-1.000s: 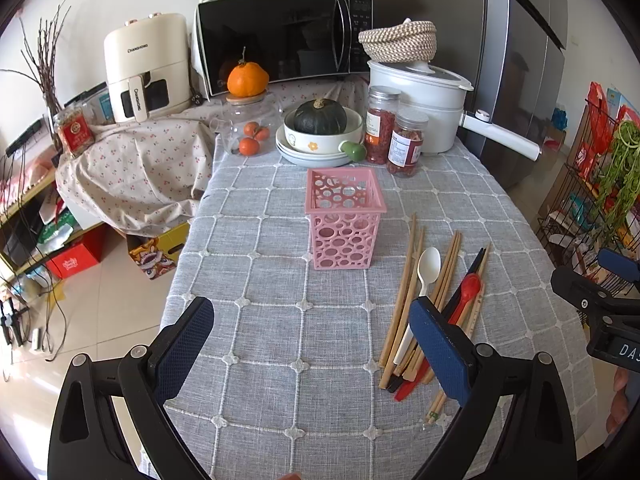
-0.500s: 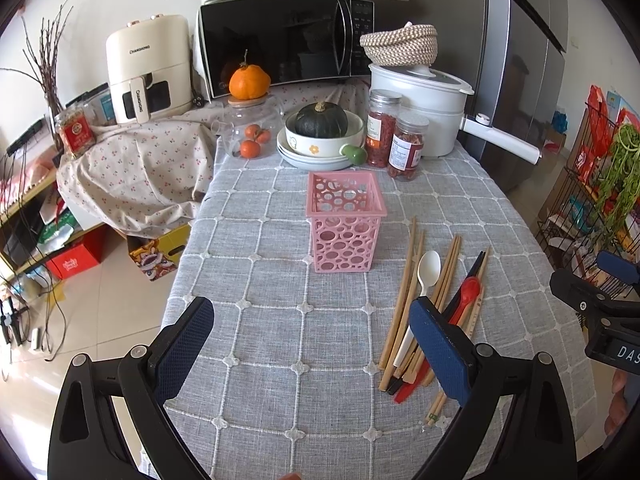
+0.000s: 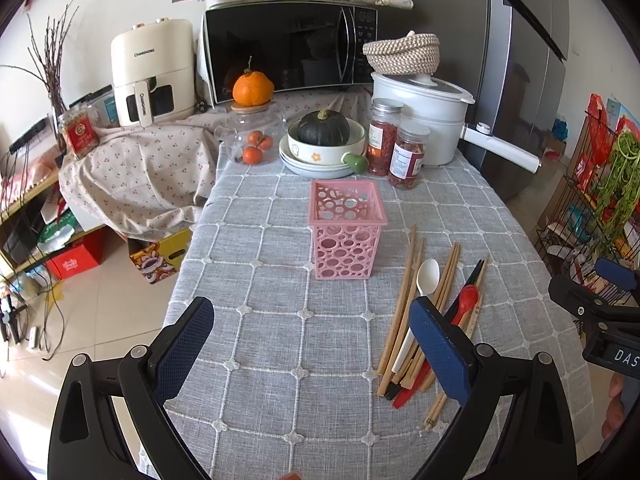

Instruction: Organize utensils

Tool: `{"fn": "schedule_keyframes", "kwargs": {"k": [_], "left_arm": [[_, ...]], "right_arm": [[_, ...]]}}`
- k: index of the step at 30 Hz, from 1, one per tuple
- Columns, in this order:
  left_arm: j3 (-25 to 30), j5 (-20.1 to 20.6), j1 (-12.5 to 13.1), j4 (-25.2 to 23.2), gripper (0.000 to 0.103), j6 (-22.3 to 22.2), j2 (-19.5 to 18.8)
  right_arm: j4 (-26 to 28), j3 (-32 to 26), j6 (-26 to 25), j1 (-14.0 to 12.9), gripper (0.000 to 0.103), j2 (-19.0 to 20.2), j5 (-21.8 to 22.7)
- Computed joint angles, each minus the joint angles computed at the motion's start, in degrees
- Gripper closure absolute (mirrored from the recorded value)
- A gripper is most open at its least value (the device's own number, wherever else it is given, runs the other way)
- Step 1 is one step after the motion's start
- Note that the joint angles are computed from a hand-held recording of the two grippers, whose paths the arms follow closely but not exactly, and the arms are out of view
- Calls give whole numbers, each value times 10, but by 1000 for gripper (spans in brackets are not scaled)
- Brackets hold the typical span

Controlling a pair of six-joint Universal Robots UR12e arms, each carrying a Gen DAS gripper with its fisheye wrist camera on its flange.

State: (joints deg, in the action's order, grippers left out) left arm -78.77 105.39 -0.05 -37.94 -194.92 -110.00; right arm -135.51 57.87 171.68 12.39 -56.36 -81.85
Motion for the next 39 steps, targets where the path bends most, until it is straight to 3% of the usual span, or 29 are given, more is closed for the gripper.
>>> {"fn": "schedule_keyframes", "kwargs": {"k": [28, 34, 39], "left_arm": [[-9, 19, -5, 38, 4, 10, -1], [-8, -9, 0, 44, 4, 2, -2], [-7, -60, 5, 56, 4, 23, -5]], "right_arm": [[-1, -2, 11, -2, 1, 1, 6], [6, -8, 13, -3, 1, 4, 7], [32, -26, 22, -8, 1, 12, 16]]}}
